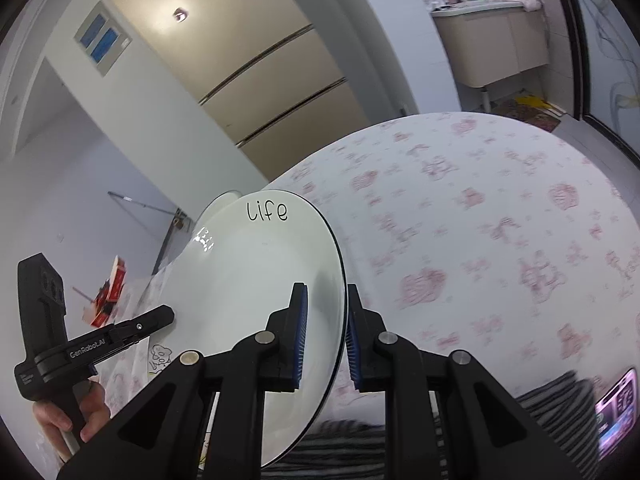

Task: Organize plates and bowls
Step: 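Lift the 'Life' plate with both grippers and carry it over the plate stack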

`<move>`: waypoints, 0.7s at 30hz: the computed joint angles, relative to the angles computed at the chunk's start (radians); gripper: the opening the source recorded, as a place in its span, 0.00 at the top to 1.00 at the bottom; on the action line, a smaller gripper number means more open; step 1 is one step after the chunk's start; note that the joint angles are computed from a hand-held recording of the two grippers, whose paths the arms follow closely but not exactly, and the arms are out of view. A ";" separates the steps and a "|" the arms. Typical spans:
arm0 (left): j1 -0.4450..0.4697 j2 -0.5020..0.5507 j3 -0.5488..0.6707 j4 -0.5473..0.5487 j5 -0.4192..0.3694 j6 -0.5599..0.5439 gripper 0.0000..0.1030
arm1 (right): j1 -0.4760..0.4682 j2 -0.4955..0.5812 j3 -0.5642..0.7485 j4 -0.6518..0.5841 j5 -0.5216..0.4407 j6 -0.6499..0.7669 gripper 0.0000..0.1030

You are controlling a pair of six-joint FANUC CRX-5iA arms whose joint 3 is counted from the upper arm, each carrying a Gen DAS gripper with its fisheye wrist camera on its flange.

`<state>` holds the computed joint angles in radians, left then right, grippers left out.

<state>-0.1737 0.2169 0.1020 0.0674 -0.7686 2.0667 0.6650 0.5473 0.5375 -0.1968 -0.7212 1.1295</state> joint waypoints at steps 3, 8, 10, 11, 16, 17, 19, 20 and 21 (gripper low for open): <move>0.010 -0.061 -0.051 -0.031 0.009 0.031 0.88 | 0.022 0.000 0.008 -0.001 -0.003 0.013 0.82; 0.025 -0.133 -0.114 -0.063 0.026 0.073 0.88 | 0.051 0.015 0.047 -0.006 -0.020 0.037 0.82; 0.037 -0.158 -0.143 -0.058 0.039 0.073 0.88 | 0.061 0.024 0.066 -0.007 -0.030 0.048 0.82; 0.044 -0.171 -0.160 -0.053 0.048 0.075 0.88 | 0.065 0.027 0.074 -0.009 -0.034 0.052 0.82; 0.059 -0.196 -0.207 -0.045 0.072 0.085 0.88 | 0.072 0.060 0.134 -0.037 -0.071 0.088 0.82; 0.064 -0.197 -0.218 -0.031 0.077 0.074 0.87 | 0.073 0.065 0.142 -0.039 -0.076 0.092 0.82; 0.076 -0.195 -0.243 0.011 0.090 0.038 0.87 | 0.071 0.077 0.157 -0.052 -0.085 0.107 0.82; 0.082 -0.195 -0.260 0.034 0.102 0.024 0.87 | 0.069 0.080 0.162 -0.063 -0.089 0.113 0.82; 0.085 -0.190 -0.267 0.044 0.103 0.017 0.87 | 0.065 0.089 0.174 -0.075 -0.101 0.119 0.82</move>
<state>-0.0890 0.0266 -0.1647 0.1112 -0.6656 2.0837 0.7300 0.6361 0.7119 -0.2715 -0.8222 1.2488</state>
